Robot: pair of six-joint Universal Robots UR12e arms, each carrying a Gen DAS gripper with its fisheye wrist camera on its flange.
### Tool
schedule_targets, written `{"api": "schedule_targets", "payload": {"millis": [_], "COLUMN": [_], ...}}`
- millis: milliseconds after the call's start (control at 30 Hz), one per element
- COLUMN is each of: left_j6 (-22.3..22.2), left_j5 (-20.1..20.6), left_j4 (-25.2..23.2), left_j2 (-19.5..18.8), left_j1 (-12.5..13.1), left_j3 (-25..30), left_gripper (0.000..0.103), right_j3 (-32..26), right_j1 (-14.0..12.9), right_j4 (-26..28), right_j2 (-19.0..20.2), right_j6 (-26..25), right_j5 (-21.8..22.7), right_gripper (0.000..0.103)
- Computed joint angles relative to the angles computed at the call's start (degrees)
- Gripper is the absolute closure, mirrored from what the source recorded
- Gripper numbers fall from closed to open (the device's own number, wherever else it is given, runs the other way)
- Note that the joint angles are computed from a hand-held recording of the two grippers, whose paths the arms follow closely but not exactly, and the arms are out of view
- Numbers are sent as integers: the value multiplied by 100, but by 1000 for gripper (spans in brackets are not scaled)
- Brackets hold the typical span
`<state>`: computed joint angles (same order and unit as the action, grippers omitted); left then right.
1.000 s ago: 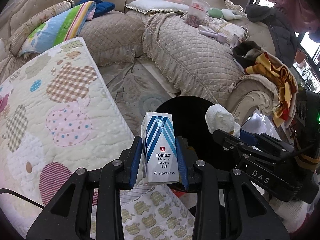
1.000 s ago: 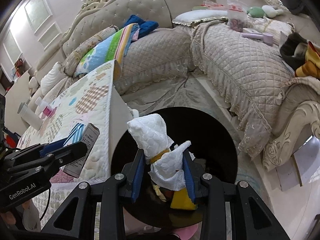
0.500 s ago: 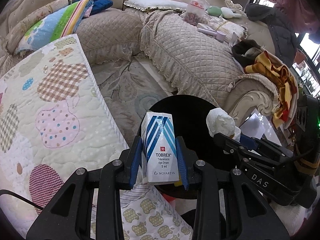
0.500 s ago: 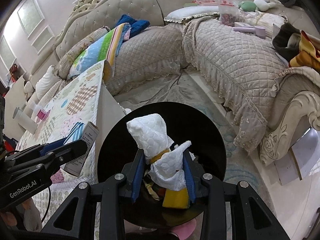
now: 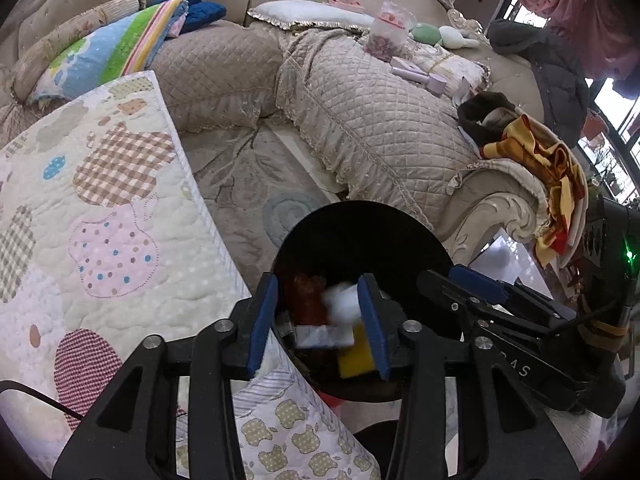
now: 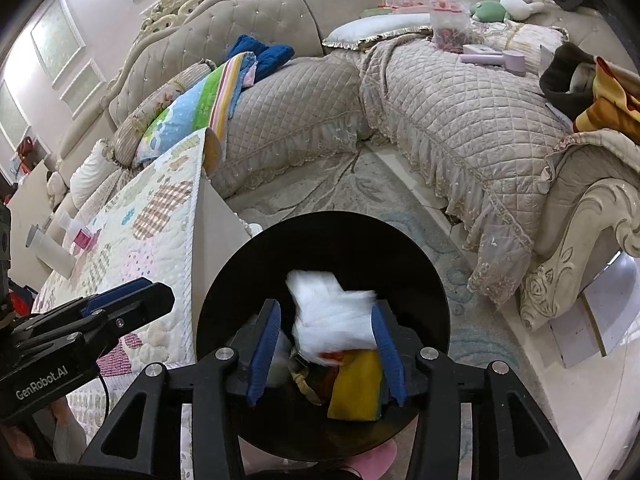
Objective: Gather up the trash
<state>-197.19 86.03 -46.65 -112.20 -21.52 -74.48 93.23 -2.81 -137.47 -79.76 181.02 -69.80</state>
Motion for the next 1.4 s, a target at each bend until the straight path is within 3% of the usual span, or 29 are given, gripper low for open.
{"api": "schedule_targets", "payload": {"millis": [100,400,533,633,1033,1400], "left_j6": [-68,108,44,130,173,287], "left_j5": [71,786,1097,1350,1476,1651], "left_j4": [149,837,1094,1271,1863,2197], "left_j2": [70,448,634,761,1206,1382], "left_j1": [9,-58,-79,-111,-108,-110], "left_j3": [-96,-522,-703,-822,-1245,-1417], "left_gripper": [51,51,51,51,51,51], "right_j3": [29,176,255,309,416,515], "right_j1": [8,189,284,323,592,745], "right_j4": [-73,-570,-922,-1183,-1759,-2148], "right_j2": [-24,-252,-389,-497,-786,-935], "right_j6": [-5,9,92,167,154,86], "right_j5": [19,-449,-697,-731,-1309,-1654], "right_gripper": [57,55,40,38,32,31]}}
